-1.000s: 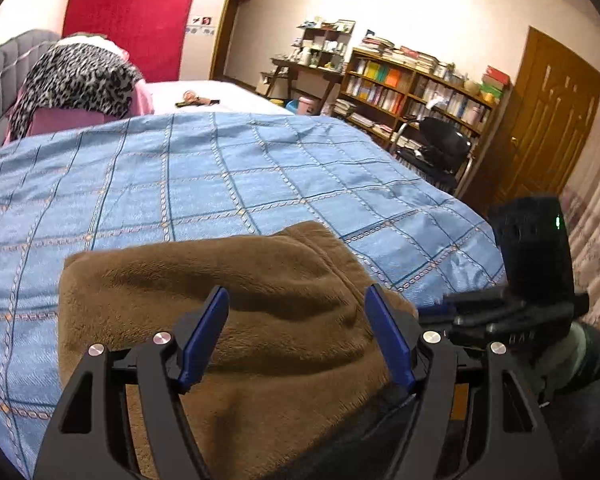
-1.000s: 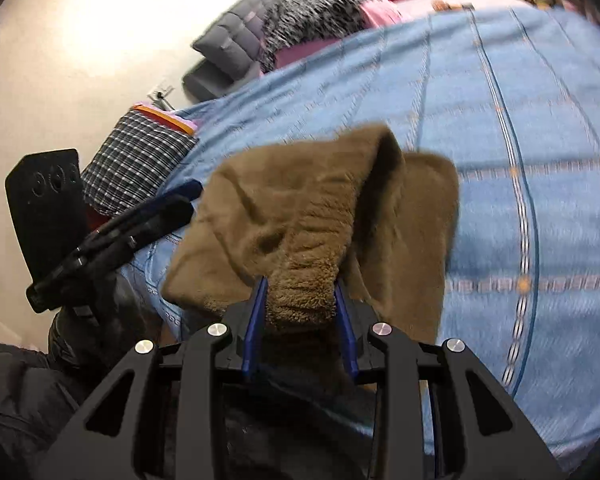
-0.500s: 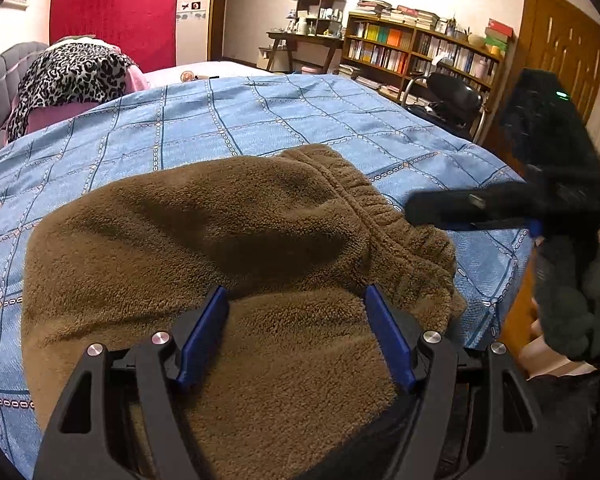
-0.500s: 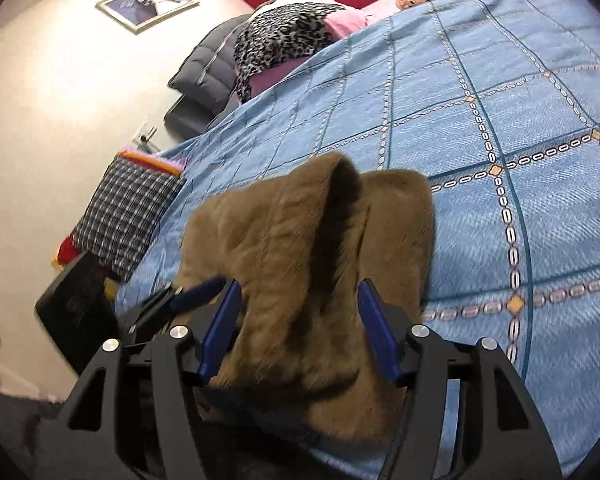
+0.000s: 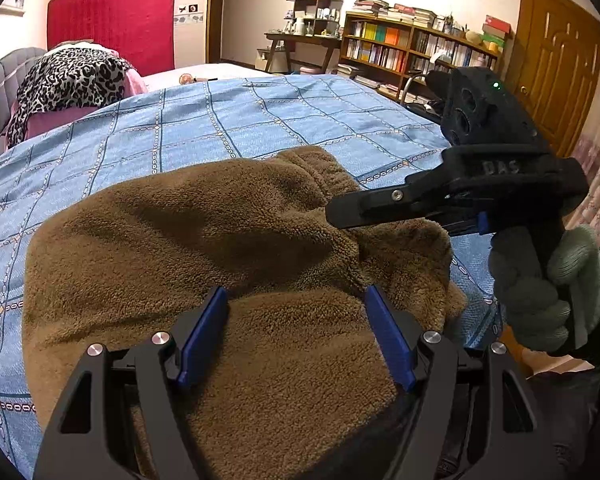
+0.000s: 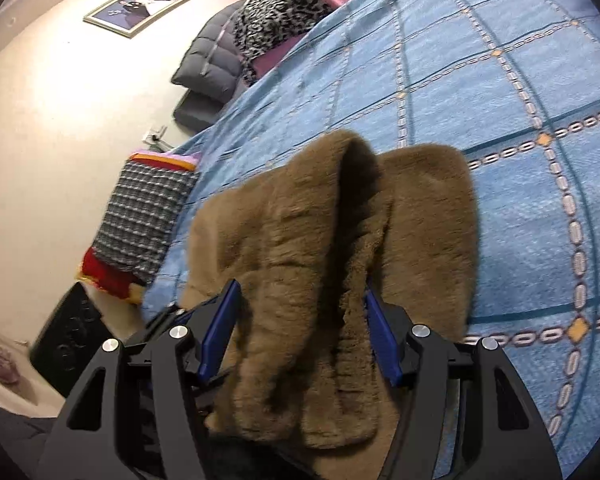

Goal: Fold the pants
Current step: 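Grasp the waistband edge with the right gripper and lift it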

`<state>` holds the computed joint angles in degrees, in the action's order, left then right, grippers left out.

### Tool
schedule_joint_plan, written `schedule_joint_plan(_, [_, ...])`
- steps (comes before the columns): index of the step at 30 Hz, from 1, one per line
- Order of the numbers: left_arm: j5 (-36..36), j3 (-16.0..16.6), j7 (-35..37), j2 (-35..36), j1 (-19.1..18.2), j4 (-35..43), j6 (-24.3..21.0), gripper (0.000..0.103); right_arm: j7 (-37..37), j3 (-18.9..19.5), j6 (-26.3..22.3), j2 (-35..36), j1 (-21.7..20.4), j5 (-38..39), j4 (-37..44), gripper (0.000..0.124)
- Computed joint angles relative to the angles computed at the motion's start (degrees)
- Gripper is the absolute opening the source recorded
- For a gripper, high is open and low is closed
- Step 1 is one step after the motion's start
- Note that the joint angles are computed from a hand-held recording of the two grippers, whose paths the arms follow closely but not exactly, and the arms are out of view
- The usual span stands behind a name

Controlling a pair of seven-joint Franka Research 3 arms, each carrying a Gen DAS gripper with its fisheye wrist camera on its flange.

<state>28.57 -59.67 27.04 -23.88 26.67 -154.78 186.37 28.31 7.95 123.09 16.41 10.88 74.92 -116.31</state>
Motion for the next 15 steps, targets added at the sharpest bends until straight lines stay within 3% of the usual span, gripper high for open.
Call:
schedule_joint_plan(3, [0.2,-0.2,0.0,0.1,0.3,0.1,-0.1,0.071,0.2,0.2,2.1,0.1,0.8,-1.0,0.2,0.061])
schedule_joint_plan(7, [0.5,0.6,-0.3,0.2,-0.3,0.5,-0.9,0.071,0.0,0.6,5.1,-0.9,1.4,0.1,-0.6,0.024])
schedule_joint_plan(11, [0.6,3.2,-1.2,-1.6,-2.4,0.5,0.3,0.071,-4.4,-0.2,4.5,-6.2,0.5,4.5,-3.6,0.019])
schedule_joint_plan(15, [-0.2,2.7,0.8,-2.5,-1.9,1.6,3.1,0.072,-6.2,-2.1,6.5,-9.8,1.0,5.4,-6.2,0.019])
